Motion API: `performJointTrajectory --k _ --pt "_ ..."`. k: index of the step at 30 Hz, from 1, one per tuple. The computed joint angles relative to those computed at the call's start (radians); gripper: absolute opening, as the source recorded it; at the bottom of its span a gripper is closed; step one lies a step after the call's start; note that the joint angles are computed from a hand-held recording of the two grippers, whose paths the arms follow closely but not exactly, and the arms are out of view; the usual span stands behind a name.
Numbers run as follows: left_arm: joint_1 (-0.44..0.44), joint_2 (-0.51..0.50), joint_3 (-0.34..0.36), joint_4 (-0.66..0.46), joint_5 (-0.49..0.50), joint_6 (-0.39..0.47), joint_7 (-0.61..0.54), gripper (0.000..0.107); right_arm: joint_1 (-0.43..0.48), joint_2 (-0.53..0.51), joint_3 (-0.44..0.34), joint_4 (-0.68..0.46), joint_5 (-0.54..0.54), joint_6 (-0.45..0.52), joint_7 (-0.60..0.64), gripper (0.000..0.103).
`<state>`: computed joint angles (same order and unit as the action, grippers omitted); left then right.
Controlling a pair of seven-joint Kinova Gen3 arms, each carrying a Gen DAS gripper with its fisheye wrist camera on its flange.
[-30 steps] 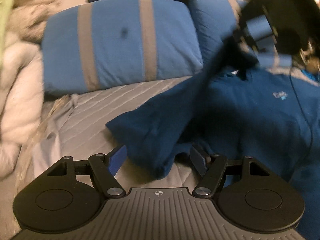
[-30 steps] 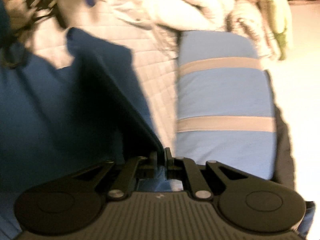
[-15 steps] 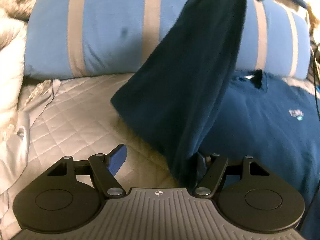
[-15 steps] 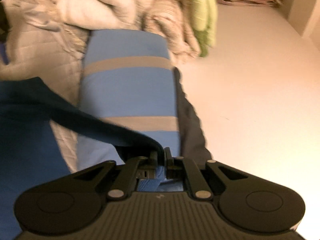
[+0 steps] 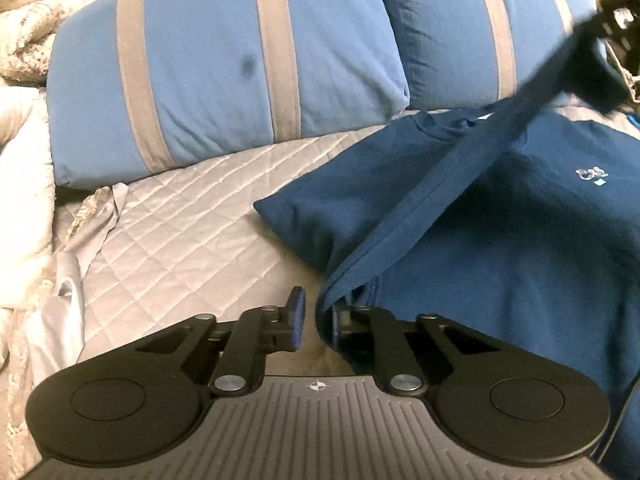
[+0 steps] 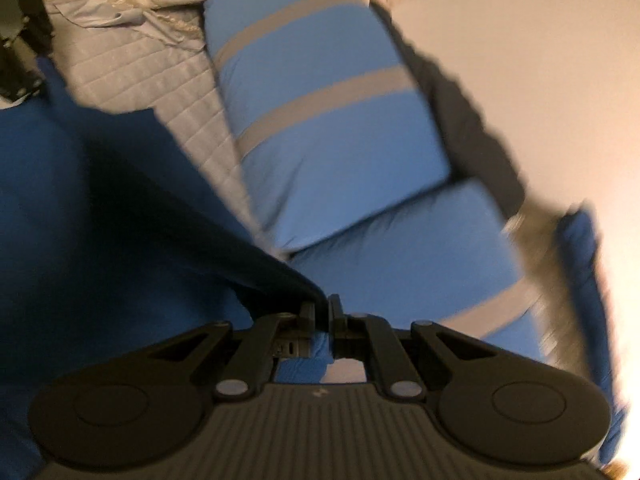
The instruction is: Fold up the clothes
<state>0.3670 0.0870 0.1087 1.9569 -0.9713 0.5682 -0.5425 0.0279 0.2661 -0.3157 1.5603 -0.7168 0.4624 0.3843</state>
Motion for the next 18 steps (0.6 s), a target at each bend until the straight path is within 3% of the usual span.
performJointTrajectory --k 2,4,10,12,14,16,18 --pt "0.015 0.016 0.005 -0.011 -0.028 0.030 0.003 0.010 -0.008 0.010 0.046 0.006 0.011 0.044 -0.028 0.005" --pt "0.029 0.027 0.004 -0.013 -0.057 0.047 0.006 0.011 0.025 0.020 0.038 0.036 -0.028 0.044 0.006 0.005" --pt "0.053 0.004 -0.010 0.023 -0.145 0.016 0.057 0.013 0.287 -0.040 -0.221 0.165 -0.186 -0.097 0.249 0.004" --pt "0.034 0.009 0.013 0.018 -0.126 0.020 0.016 0.014 0.351 -0.083 -0.254 0.206 -0.186 -0.093 0.323 0.005" --pt "0.009 0.021 0.027 0.005 -0.075 0.016 -0.057 0.015 0.348 -0.113 -0.213 0.243 -0.121 -0.060 0.339 0.028" --pt "0.031 0.032 0.012 -0.003 -0.060 0.042 -0.074 0.033 0.303 -0.123 -0.121 0.275 -0.039 0.021 0.312 0.040" --pt "0.041 0.023 0.010 0.004 -0.058 0.051 -0.080 0.047 0.258 -0.110 -0.028 0.262 0.042 0.102 0.240 0.046"
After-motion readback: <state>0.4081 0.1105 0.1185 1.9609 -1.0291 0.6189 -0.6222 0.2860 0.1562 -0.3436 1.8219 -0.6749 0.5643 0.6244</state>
